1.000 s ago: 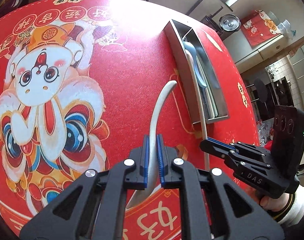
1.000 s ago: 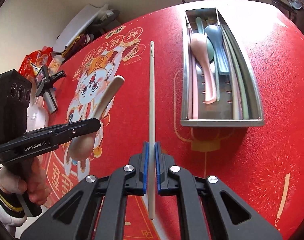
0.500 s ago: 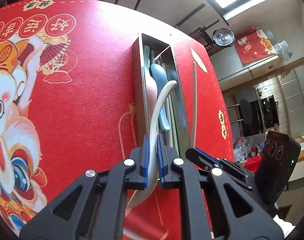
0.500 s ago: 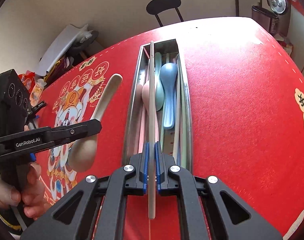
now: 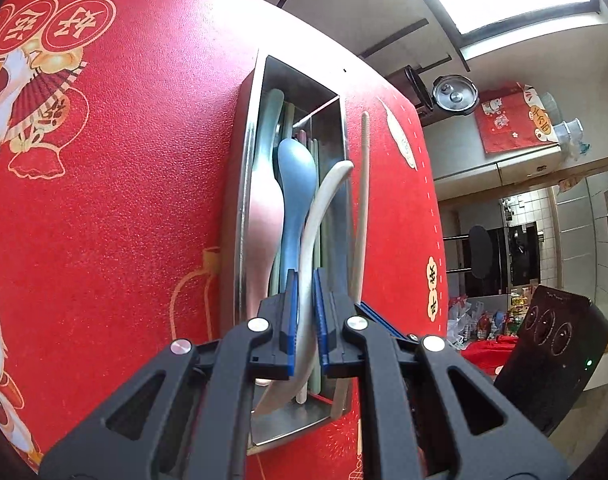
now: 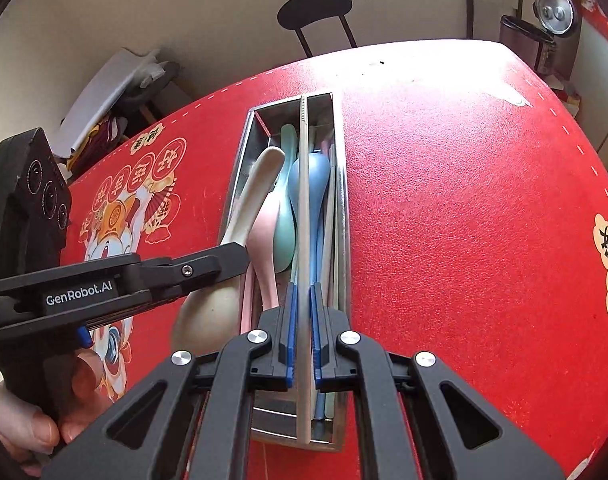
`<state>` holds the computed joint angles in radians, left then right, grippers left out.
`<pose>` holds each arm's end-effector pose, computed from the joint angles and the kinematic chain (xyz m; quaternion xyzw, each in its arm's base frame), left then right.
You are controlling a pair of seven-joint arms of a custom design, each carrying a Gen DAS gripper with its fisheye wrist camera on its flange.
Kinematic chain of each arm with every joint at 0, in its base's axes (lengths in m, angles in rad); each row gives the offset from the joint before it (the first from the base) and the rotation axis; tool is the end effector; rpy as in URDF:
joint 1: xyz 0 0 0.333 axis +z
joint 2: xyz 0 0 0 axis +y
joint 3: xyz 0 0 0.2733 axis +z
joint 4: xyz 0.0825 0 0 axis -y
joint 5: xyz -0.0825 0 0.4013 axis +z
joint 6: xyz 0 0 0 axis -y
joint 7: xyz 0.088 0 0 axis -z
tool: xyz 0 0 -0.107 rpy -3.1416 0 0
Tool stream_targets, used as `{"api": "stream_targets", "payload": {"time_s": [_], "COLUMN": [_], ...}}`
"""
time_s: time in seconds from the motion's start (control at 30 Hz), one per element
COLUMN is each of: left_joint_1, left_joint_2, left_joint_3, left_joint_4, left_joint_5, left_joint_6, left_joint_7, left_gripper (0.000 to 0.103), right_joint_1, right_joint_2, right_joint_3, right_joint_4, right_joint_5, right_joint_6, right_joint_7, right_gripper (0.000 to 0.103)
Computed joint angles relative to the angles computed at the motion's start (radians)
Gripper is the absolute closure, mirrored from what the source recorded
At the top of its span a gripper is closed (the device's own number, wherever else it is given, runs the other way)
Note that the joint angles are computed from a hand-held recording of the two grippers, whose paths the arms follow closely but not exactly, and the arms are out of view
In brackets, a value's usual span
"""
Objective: Organize utensils
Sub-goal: 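Carry the cream spoon and cream chopstick down into the steel caddy, then open both tools to release the cream utensils into the caddy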
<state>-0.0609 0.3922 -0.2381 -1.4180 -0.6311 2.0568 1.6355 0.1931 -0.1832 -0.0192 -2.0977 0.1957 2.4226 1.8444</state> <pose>0.6698 -0.2132 0.4760 0.6271 -0.6945 0.2995 0.1865 0.5573 0.0983 0.5086 -0.6053 0.7512 -0.0633 0.2555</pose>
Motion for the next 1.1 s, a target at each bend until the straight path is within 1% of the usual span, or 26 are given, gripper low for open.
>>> {"api": "stream_targets", "payload": {"time_s": [0.27, 0.43, 0.57, 0.63, 0.7, 0.8, 0.83, 1.1], "left_joint_1": [-0.016, -0.025, -0.027, -0.027, -0.023, -0.024, -0.026, -0.030], "left_joint_2": [0.044, 0.074, 0.082, 0.083, 0.075, 0.057, 0.047, -0.047], "left_joint_3": [0.005, 0.003, 0.002, 0.003, 0.001, 0.006, 0.008, 0.040], "left_joint_4": [0.051, 0.095, 0.108, 0.113, 0.107, 0.101, 0.096, 0.045], "left_joint_5": [0.046, 0.085, 0.103, 0.111, 0.113, 0.134, 0.144, 0.245], "left_joint_6": [0.017, 0.007, 0.014, 0.014, 0.018, 0.022, 0.026, 0.063], "left_joint_7": [-0.030, -0.043, -0.042, -0.041, -0.029, -0.007, 0.003, 0.085], "left_gripper": [0.091, 0.090, 0.090, 0.086, 0.082, 0.080, 0.078, 0.076], "right_joint_1": [-0.005, -0.009, -0.010, -0.011, -0.012, -0.016, -0.017, -0.028], "right_joint_2": [0.015, 0.017, 0.018, 0.019, 0.019, 0.012, 0.007, -0.056], "right_joint_3": [0.002, 0.000, 0.000, 0.000, -0.001, 0.002, 0.003, 0.009], "right_joint_4": [0.007, 0.005, 0.004, 0.006, 0.009, 0.011, 0.011, -0.003], "right_joint_5": [-0.002, 0.000, 0.006, 0.006, 0.006, -0.014, -0.023, -0.122], "right_joint_6": [-0.006, -0.010, -0.004, -0.005, -0.005, -0.010, -0.011, -0.036], "right_joint_7": [0.024, 0.036, 0.043, 0.045, 0.047, 0.060, 0.067, 0.124], "right_gripper": [0.097, 0.096, 0.097, 0.097, 0.097, 0.097, 0.097, 0.097]}}
